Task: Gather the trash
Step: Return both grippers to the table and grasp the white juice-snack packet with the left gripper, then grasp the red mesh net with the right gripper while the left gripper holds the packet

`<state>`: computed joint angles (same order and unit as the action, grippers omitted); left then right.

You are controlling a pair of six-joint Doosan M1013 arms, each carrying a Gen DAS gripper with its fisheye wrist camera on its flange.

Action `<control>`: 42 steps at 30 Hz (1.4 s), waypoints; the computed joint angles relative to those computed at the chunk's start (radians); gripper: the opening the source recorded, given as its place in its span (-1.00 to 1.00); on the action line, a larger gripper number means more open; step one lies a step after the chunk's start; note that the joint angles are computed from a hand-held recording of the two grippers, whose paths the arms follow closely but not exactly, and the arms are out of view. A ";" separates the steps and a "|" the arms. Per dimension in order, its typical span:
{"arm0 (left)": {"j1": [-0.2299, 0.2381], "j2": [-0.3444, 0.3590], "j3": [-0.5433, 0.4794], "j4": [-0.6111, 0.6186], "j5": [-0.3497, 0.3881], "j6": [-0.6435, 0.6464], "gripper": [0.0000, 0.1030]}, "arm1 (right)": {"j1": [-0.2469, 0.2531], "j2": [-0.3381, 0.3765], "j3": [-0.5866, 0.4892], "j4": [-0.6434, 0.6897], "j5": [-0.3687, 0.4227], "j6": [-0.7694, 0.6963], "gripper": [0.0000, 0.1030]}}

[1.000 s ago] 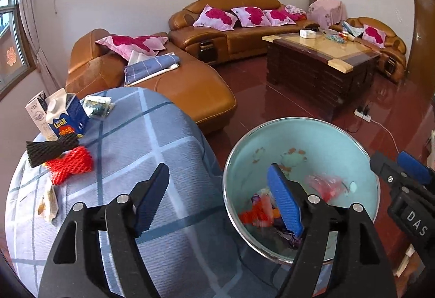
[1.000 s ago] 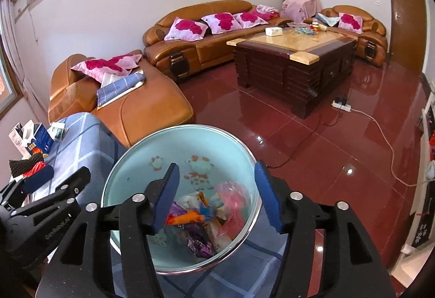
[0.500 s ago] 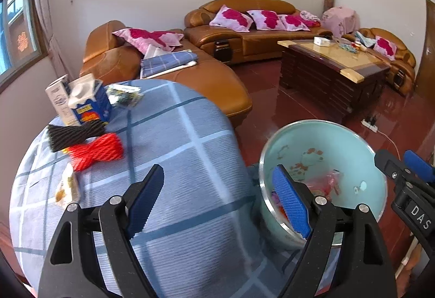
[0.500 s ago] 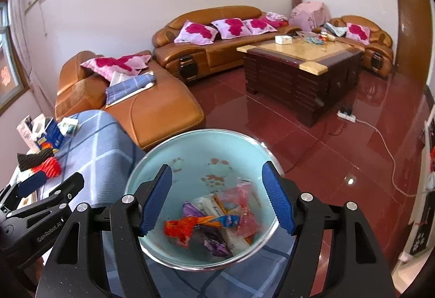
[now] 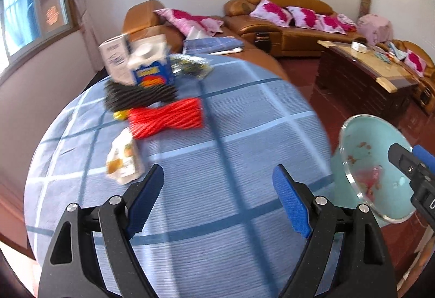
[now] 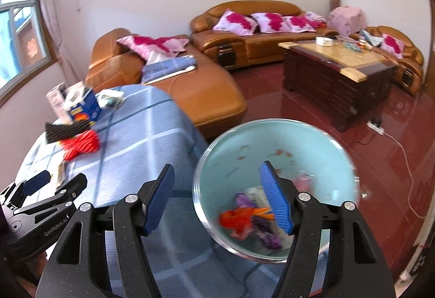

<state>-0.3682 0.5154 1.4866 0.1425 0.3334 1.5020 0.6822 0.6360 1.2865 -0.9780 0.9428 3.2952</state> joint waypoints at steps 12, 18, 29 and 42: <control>0.093 0.036 -0.049 0.153 0.063 -0.244 0.57 | -0.005 0.108 -0.194 0.108 -0.084 -0.244 0.24; 0.106 0.075 -0.106 0.203 0.091 -0.332 0.55 | -0.013 0.156 -0.283 0.184 -0.110 -0.375 0.24; 0.111 0.154 -0.231 0.054 0.210 -0.196 0.13 | -0.062 0.258 -0.474 0.427 -0.140 -0.693 0.24; 0.171 0.150 -0.249 -0.089 0.204 -0.042 -0.47 | -0.124 0.406 -0.742 0.742 -0.116 -1.096 0.24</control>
<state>-0.1968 0.6658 1.2372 0.0538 0.5373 1.4599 0.5579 1.0416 0.5442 -0.2359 0.8270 2.1992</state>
